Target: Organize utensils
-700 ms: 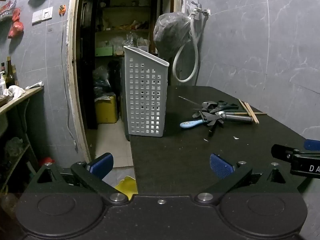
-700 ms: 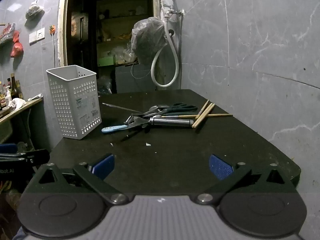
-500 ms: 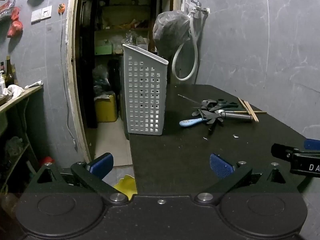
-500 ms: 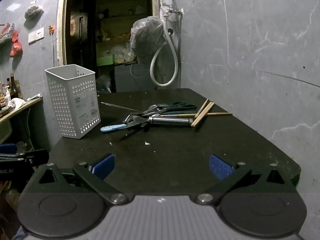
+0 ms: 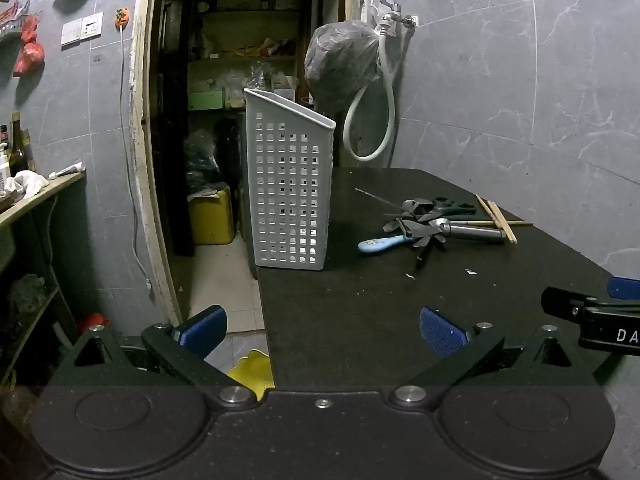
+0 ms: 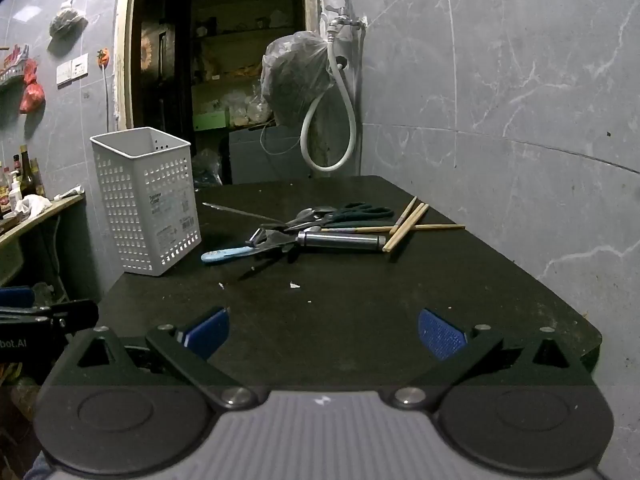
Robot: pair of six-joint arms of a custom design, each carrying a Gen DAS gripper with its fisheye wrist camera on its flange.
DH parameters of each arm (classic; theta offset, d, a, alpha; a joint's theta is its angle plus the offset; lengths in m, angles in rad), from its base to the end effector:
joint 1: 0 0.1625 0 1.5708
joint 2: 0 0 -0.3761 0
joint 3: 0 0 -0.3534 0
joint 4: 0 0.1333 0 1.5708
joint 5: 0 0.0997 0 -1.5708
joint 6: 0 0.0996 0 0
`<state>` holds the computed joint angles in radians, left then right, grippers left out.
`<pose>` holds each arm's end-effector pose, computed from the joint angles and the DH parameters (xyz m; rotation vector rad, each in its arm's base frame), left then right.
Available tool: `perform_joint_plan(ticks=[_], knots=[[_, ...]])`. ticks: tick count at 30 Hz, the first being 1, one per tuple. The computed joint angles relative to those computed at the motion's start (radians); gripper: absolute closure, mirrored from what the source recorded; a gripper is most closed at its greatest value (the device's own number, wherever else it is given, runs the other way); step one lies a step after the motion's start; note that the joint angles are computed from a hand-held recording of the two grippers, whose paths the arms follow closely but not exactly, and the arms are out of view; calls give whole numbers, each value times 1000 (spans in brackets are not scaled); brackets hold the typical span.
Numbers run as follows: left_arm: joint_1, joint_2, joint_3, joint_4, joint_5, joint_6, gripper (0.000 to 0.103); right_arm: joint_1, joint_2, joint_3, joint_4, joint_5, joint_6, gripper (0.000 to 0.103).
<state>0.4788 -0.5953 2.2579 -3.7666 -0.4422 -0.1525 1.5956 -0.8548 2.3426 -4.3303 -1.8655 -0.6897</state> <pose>-0.2402 -0.3763 0.0355 0.6493 2.1097 -1.2851 0.1142 -0.3939 0.1613 0.5211 -2.0567 1.3693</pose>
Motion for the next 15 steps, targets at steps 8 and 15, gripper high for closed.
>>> perform_joint_plan(ticks=[8,15], knots=[[-4,-5,5,10,2,-9,1,-1,4,-4,-1,0,-1,0],[-1,-4,3,16,1,-11,1,-2,8,-6,-1,0,-3,0]])
